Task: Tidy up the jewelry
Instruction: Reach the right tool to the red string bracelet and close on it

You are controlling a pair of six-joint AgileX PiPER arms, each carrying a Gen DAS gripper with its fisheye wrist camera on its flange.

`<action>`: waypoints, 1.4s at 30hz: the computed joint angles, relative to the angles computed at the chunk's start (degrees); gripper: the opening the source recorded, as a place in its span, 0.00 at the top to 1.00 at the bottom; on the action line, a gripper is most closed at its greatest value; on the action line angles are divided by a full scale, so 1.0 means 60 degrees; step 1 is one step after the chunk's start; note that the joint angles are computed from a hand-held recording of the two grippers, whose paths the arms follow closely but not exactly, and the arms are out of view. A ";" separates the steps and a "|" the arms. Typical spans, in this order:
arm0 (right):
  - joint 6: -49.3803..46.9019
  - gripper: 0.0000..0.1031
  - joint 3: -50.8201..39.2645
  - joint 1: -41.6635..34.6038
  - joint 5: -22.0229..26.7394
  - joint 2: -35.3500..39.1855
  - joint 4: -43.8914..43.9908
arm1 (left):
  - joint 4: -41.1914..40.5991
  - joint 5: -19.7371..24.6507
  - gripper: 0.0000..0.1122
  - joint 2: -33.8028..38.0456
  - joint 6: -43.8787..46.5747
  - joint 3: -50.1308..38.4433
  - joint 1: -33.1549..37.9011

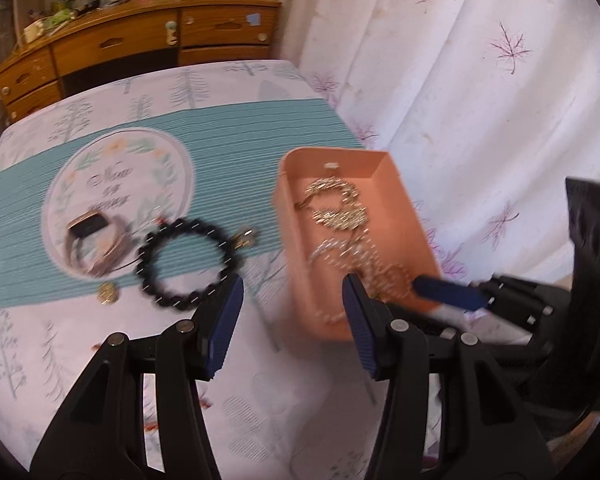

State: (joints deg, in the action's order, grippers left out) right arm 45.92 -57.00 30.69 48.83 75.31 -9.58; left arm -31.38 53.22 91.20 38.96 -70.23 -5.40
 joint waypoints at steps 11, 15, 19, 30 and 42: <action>0.1686 0.59 -0.1354 0.1935 0.1027 0.0273 -0.1601 | 0.0594 -0.0290 0.57 -0.1072 0.0685 0.1236 0.1647; 0.1698 0.59 -0.1953 0.2338 0.1064 0.0732 -0.1583 | 0.0718 -0.0351 0.57 -0.1193 0.0990 0.1482 0.2230; 0.1532 0.59 -0.2565 0.2578 0.1038 0.1325 -0.1389 | 0.0832 -0.0449 0.57 -0.1163 0.1221 0.1556 0.2681; 0.0871 0.59 -0.3610 0.2657 0.0520 0.2841 -0.0694 | 0.0966 -0.0421 0.57 -0.0425 0.1678 0.1339 0.3812; -0.0297 0.59 -0.4713 0.2276 0.0452 0.4583 0.0435 | 0.0969 -0.0360 0.57 0.0664 0.1847 0.0857 0.4756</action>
